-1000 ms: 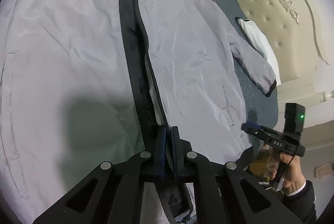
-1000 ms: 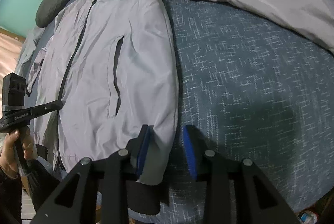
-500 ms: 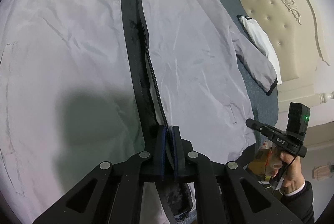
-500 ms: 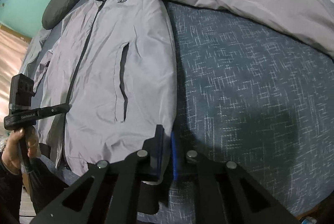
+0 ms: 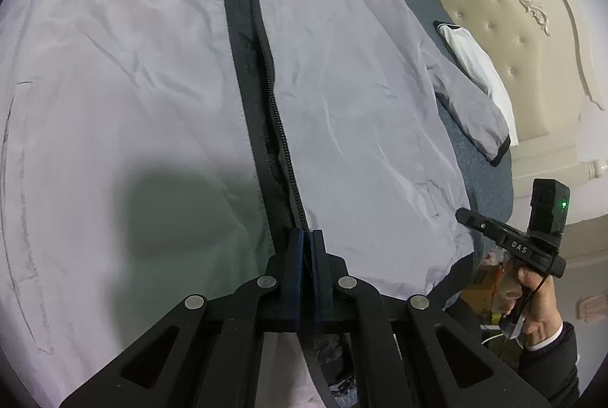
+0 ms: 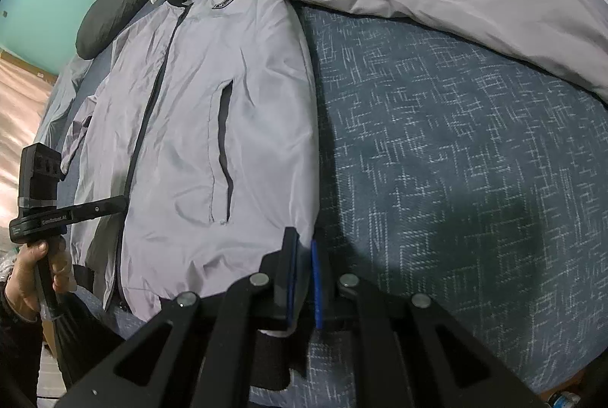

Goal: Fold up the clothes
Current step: 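Open the left gripper and lift it off the zipper, then grasp the black sleeve cuff with the left gripper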

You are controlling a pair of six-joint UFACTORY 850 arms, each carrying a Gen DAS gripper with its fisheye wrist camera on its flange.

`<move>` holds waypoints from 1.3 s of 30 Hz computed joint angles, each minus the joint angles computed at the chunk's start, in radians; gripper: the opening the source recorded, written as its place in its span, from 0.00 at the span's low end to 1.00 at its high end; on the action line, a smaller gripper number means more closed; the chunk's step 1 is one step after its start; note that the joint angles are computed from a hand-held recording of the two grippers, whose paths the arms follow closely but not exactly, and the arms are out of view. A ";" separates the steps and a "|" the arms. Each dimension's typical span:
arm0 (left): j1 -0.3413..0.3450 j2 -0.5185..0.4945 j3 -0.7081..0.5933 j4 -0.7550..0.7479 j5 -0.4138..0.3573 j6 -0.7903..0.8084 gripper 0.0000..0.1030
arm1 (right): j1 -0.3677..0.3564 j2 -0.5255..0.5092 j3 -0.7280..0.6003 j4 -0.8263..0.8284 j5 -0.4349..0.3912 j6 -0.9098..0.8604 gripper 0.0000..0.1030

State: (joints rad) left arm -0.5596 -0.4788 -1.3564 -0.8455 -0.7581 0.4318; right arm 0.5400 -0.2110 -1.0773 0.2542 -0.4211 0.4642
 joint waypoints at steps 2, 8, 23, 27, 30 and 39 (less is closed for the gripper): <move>0.002 -0.002 0.001 0.000 -0.001 -0.002 0.03 | 0.001 -0.005 -0.006 -0.004 -0.007 0.011 0.06; -0.004 -0.011 -0.008 0.028 -0.002 -0.023 0.03 | 0.005 -0.015 -0.015 -0.030 -0.021 0.039 0.06; 0.017 0.043 0.001 0.055 0.032 -0.071 0.07 | 0.020 0.035 -0.014 -0.097 -0.041 0.043 0.08; 0.051 0.082 0.009 0.061 0.060 -0.073 0.13 | 0.007 0.046 0.000 -0.084 -0.042 0.047 0.08; 0.080 0.103 0.013 0.087 0.077 -0.087 0.23 | -0.005 0.066 0.020 -0.071 -0.002 0.068 0.08; 0.214 0.162 0.059 0.109 0.126 -0.108 0.23 | 0.007 -0.001 -0.076 -0.095 0.070 0.129 0.08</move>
